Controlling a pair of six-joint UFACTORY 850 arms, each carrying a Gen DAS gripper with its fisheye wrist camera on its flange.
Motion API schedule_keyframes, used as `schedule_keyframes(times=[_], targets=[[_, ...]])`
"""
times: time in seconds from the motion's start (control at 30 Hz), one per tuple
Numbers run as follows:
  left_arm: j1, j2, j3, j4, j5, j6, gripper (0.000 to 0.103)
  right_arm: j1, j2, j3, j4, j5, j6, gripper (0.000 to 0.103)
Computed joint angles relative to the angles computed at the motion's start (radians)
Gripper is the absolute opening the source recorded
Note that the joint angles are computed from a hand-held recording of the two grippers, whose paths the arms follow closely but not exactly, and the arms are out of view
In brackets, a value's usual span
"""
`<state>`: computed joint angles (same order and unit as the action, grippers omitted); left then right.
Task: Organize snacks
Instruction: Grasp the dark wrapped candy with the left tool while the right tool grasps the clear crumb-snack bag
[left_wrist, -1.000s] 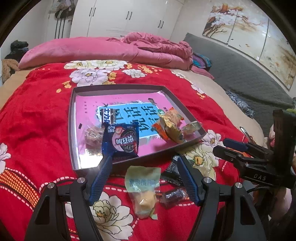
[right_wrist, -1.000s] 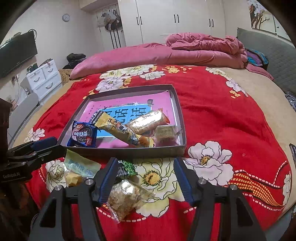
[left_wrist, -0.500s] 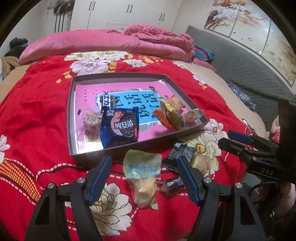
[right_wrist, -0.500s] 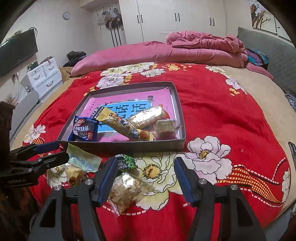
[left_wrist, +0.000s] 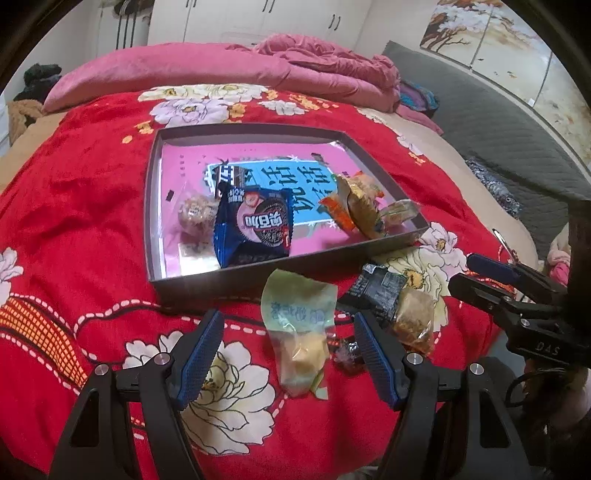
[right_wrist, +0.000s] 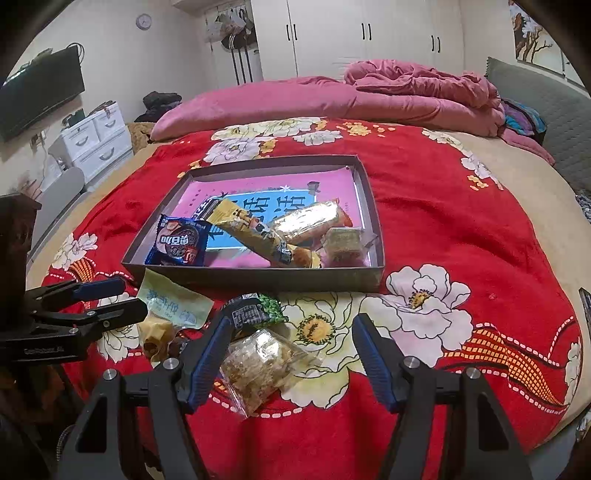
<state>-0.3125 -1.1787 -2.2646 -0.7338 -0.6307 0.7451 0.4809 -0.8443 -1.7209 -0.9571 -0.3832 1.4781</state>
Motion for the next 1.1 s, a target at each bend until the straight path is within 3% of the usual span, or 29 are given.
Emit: schedule_keyframes(times=[0.23, 0.73, 1.1], targets=[[-0.005, 0.016, 0.03, 0.011, 0.004, 0.007, 0.074, 0.006, -0.006, -0.006, 0.034, -0.001, -0.053, 0.071], [-0.037, 0.086, 0.144, -0.07, 0.009, 0.208, 0.074, 0.003, -0.016, -0.006, 0.154, -0.018, -0.185, 0.071], [-0.062, 0.056, 0.105, -0.002, -0.043, 0.213, 0.074, -0.006, 0.001, 0.029, 0.126, -0.008, -0.155, 0.073]])
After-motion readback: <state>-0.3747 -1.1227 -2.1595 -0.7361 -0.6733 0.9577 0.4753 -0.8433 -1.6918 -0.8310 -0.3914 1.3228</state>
